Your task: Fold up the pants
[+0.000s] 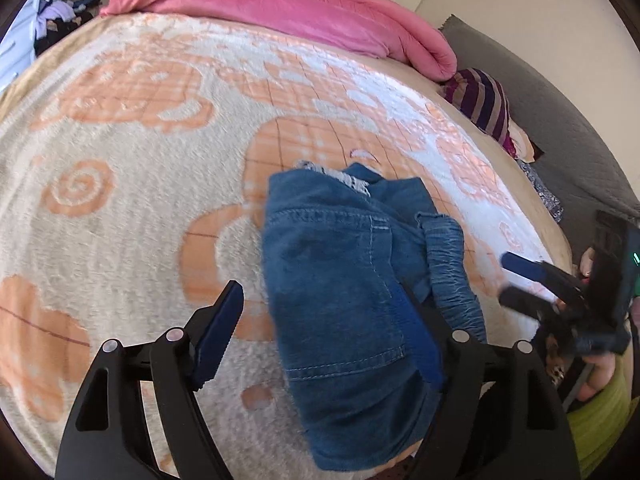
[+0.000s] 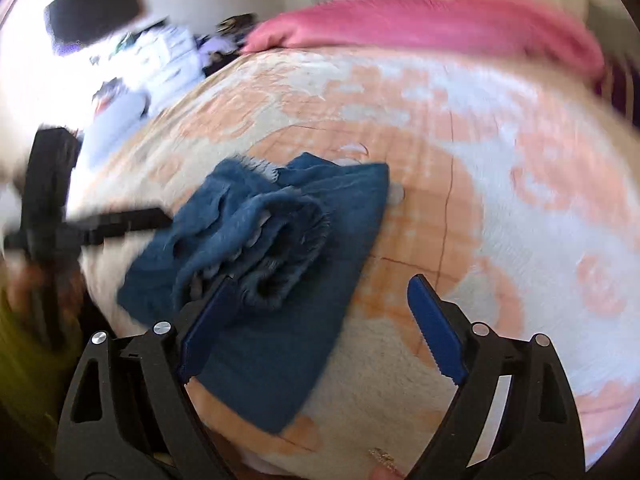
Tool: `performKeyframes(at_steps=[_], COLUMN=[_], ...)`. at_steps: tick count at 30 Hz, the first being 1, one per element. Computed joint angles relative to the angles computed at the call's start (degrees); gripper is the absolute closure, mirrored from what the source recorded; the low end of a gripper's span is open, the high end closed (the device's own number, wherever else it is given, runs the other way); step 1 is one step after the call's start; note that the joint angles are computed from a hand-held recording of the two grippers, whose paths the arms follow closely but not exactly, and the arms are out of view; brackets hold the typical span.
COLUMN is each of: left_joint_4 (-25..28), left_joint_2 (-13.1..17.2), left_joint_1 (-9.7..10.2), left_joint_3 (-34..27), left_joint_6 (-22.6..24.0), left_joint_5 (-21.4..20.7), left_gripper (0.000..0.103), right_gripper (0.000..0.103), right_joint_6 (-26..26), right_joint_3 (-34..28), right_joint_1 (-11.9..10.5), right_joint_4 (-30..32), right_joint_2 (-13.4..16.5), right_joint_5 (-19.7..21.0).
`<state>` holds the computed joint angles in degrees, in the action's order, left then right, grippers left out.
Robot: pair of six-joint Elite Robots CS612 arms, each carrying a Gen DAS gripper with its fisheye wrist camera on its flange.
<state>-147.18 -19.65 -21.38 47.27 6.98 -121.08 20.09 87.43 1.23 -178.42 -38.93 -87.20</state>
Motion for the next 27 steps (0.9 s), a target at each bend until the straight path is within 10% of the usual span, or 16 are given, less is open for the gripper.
performKeyframes(at_steps=[6, 14, 17, 27], left_joint_4=[4.74, 3.57, 3.16, -0.56], left_joint_2=[2.29, 2.08, 2.06, 1.44], left_joint_1=[-0.22, -1.30, -1.52, -1.78], left_joint_3=[-3.50, -2.73, -2.83, -3.77], left_joint_6=[-0.35, 0.79, 0.41, 0.73], left_joint_5=[-1.90, 0.16, 0.30, -1.78], left_gripper=[0.027, 0.043, 0.053, 0.067], right_gripper=[0.046, 0.047, 0.080, 0.091], right_joint_6=[2.27, 3.00, 0.86, -3.72], right_joint_3=[-3.54, -5.88, -6.31, -6.70], right_joint_1=[-1.49, -1.69, -1.74, -1.33], right_joint_4=[3.83, 2.85, 0.75, -5.98], right_joint_2=[2.90, 5.13, 5.69, 5.01], right_joint_5=[8.49, 12.01, 14.66, 8.78])
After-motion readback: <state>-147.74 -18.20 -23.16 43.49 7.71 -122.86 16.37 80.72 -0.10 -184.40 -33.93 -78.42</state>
